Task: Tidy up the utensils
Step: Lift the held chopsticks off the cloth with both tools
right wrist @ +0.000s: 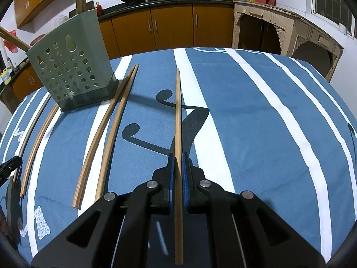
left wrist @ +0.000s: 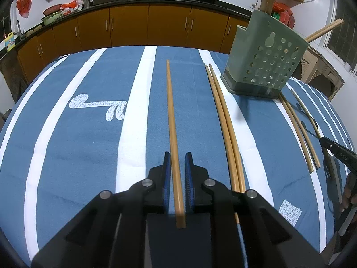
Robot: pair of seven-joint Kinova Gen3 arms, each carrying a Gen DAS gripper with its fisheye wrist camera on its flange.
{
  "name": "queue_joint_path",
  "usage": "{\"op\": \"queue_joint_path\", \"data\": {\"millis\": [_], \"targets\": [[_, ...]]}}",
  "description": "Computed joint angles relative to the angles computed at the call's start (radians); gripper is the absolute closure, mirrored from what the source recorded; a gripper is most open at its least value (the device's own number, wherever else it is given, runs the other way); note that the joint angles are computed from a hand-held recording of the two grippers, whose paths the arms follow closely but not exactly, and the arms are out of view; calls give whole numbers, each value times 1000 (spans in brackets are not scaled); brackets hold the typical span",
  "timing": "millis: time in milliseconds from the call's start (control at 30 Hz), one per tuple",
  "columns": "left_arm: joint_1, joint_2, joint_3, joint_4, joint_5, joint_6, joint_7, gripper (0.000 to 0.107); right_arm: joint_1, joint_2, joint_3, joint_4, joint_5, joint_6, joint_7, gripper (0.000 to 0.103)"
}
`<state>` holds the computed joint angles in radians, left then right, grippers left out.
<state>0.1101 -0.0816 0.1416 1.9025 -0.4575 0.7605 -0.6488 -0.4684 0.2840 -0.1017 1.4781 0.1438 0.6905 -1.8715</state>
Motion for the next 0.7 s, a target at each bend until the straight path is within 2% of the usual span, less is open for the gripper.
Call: {"op": "queue_joint_path", "data": {"millis": [700], "targets": [[10, 6, 3, -3, -25, 12, 29, 92, -4, -7, 0, 13, 8, -13, -7, 94]]}}
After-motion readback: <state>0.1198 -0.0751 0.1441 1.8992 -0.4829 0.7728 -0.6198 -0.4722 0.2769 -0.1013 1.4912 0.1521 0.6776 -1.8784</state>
